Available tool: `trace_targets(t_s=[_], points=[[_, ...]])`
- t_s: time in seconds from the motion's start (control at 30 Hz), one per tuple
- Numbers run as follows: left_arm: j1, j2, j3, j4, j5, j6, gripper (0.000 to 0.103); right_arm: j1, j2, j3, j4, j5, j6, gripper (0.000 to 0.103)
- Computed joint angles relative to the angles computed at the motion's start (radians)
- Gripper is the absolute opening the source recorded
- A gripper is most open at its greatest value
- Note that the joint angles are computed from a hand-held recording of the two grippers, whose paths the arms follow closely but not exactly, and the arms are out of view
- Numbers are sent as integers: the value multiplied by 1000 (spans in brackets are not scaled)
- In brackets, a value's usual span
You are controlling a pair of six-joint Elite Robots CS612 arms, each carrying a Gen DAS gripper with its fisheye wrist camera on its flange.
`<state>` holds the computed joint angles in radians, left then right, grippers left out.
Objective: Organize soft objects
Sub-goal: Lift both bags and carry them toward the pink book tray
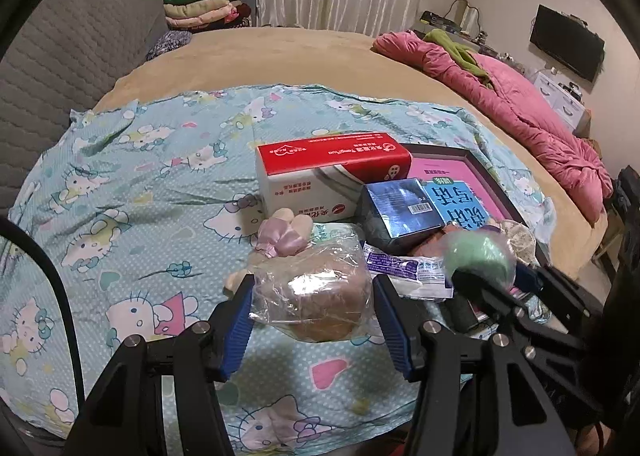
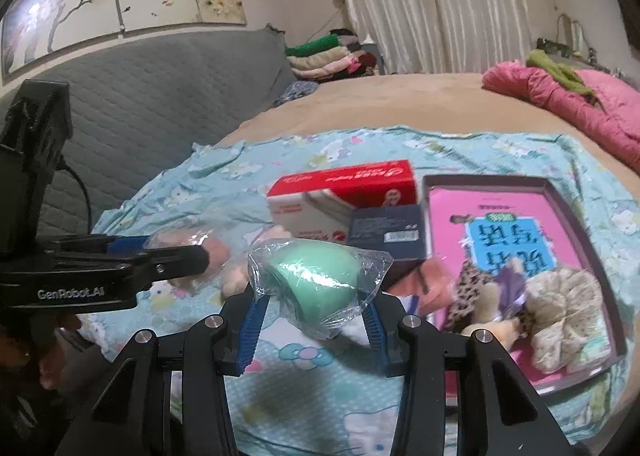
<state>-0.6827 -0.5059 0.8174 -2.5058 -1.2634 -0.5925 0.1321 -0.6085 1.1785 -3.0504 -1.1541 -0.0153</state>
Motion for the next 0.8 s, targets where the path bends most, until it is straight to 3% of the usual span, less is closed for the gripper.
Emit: trace_targets(t_s=[0.5,0.8], points=[[-16,44,-106,58,-15,48,57,-31,-2,8,-82,-32,92,46],[-26,103,-231,121,-39,81,57,-50,-14,29,-154,-85,140,46]])
